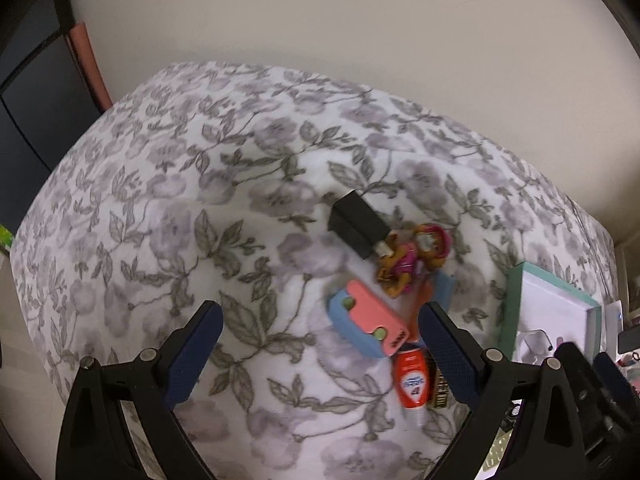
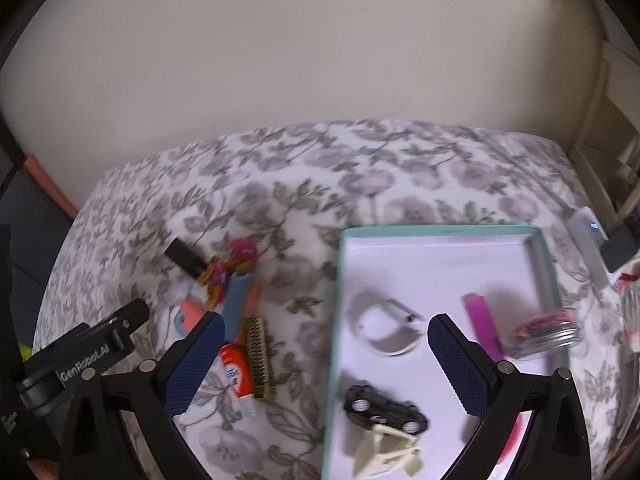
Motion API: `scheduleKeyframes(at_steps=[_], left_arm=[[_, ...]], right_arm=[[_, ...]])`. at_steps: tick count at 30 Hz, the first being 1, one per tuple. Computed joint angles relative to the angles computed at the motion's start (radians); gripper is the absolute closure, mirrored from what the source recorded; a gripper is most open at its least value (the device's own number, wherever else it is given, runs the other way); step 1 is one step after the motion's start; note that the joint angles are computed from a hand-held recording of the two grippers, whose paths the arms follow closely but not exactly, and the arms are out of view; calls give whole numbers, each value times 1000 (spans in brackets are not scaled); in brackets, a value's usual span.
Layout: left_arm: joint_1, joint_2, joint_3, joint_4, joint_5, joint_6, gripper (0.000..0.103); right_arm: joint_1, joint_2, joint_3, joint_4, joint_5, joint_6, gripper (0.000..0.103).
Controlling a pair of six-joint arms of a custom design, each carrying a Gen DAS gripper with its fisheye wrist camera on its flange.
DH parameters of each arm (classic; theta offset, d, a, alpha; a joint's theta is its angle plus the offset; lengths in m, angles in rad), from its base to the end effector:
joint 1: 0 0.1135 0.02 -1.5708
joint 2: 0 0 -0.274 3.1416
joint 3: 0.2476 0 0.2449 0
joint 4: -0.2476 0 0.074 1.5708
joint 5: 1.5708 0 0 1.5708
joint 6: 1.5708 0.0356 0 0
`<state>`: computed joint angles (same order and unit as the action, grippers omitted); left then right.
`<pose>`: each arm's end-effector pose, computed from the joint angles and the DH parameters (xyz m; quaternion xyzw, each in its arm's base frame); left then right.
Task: Organize rigid objects
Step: 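Withdraw both tools from the tray toward the toy cluster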
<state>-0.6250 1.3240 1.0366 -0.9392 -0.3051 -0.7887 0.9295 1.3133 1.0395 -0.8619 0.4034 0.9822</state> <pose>0.1962 -0.1284 0.2678 -0.1055 0.9684 0.0039 0.2259 0.1548 0.1840 0.2753 0.0684 0.9552 0.0599 0.2818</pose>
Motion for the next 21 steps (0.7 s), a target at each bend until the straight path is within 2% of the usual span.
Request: scheduleKeyframes(at_steps=[3,5,9,15,17,21], left_arm=[[43,-7,-29,19,48,6,5],[62,-12,-49,35,80,7,5],[75,-11,-90,80,135,-2,5],[58,8,-113,101,168,-22,5],[57,9,-119,109,182,-25,5],[47,15,-125,120,191,-19,5]], right_arm=[[8,36,-12,58,-34,-14,6],[10,53,-19,83,-52,-18,15],[8,97,-40,143,-106,-30,18],[10,140,-69,214,-166,-47,32],[13,157,-68,225,-175,-54,44],[13,191,-73,246,-202,-68,52]])
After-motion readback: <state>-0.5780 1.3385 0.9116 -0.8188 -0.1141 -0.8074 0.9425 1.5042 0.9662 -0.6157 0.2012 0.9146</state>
